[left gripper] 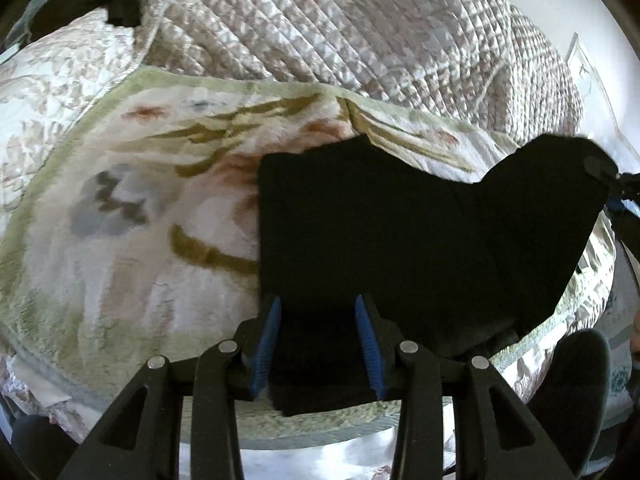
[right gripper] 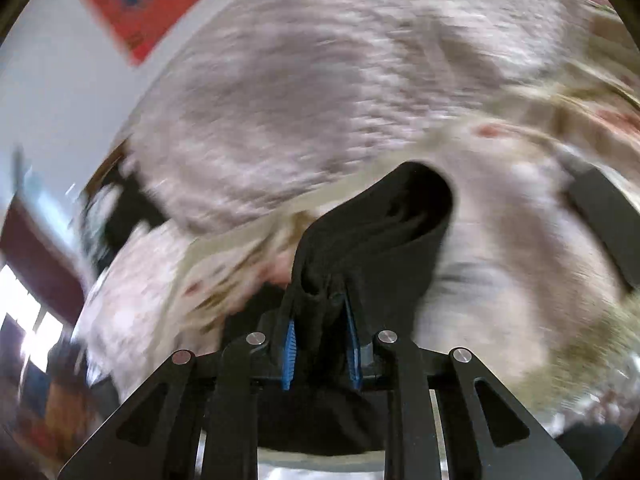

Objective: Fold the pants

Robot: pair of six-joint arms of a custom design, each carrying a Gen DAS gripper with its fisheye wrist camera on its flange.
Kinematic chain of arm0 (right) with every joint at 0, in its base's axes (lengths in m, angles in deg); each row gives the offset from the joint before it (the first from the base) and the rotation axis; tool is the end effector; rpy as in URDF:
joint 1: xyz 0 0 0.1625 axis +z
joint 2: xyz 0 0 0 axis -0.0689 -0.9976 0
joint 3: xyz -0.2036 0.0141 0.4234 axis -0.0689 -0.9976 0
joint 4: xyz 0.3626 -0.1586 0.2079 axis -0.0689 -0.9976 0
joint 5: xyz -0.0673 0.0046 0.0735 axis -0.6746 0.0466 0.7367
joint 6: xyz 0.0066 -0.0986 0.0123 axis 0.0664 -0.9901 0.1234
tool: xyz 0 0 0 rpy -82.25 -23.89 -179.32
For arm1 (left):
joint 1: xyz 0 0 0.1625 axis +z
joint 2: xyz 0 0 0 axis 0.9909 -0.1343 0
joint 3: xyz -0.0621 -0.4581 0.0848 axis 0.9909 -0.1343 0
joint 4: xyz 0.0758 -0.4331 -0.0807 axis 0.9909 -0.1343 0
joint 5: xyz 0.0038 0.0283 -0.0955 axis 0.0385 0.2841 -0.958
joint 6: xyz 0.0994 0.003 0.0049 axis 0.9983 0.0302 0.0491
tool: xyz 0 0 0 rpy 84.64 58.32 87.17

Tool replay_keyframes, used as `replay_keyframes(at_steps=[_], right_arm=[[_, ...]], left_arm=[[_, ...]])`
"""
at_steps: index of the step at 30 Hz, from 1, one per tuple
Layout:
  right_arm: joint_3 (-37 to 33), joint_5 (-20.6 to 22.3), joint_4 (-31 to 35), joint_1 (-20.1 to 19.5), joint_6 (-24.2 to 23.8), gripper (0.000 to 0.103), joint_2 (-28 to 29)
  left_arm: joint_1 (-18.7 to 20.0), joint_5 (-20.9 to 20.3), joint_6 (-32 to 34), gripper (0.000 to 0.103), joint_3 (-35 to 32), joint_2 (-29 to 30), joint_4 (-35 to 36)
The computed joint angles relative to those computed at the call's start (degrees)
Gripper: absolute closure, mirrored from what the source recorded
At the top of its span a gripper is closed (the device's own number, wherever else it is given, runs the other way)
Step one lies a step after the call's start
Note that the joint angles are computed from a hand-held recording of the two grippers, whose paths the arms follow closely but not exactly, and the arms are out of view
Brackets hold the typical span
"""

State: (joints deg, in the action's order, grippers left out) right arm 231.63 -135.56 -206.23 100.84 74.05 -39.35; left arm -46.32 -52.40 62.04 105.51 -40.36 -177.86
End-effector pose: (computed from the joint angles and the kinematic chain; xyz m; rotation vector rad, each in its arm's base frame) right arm 0.1149 -0.3171 0.3855 -0.4514 -2.2956 1.4472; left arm -0.3062 -0.4440 0.0353 0.9352 2.5888 -0.4957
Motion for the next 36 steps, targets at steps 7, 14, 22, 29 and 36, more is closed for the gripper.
replay_keyframes(at_steps=[7,14,22,29,36], right_arm=[[-4.5,11.0,5.0,1.2,-4.9,0.083,12.6],[-5.9,13.1,8.8,-0.4,-7.4,0.082,21.8],[-8.5,8.1,11.9,2.5,-8.3,0.076,23.7],[-6.7,21.8,10.9,0.4,-10.8,0.056,21.0],[-1.2,11.2,-2.2,-1.5,-8.3,0.074,17.1]], left_arm=[[2.0,2.2,-1.8,0.062,1.5,-2.5,-0.8],[4.0,2.7,-3.5,0.062,2.6,-4.0,-0.7],[4.9,1.9,-2.9,0.062,2.9,-4.4,-1.9],[5.5,2.9,-3.4,0.062,3.4,-5.9,-1.1],[4.4,2.0,-2.1,0.062,2.4,-5.8,-1.3]])
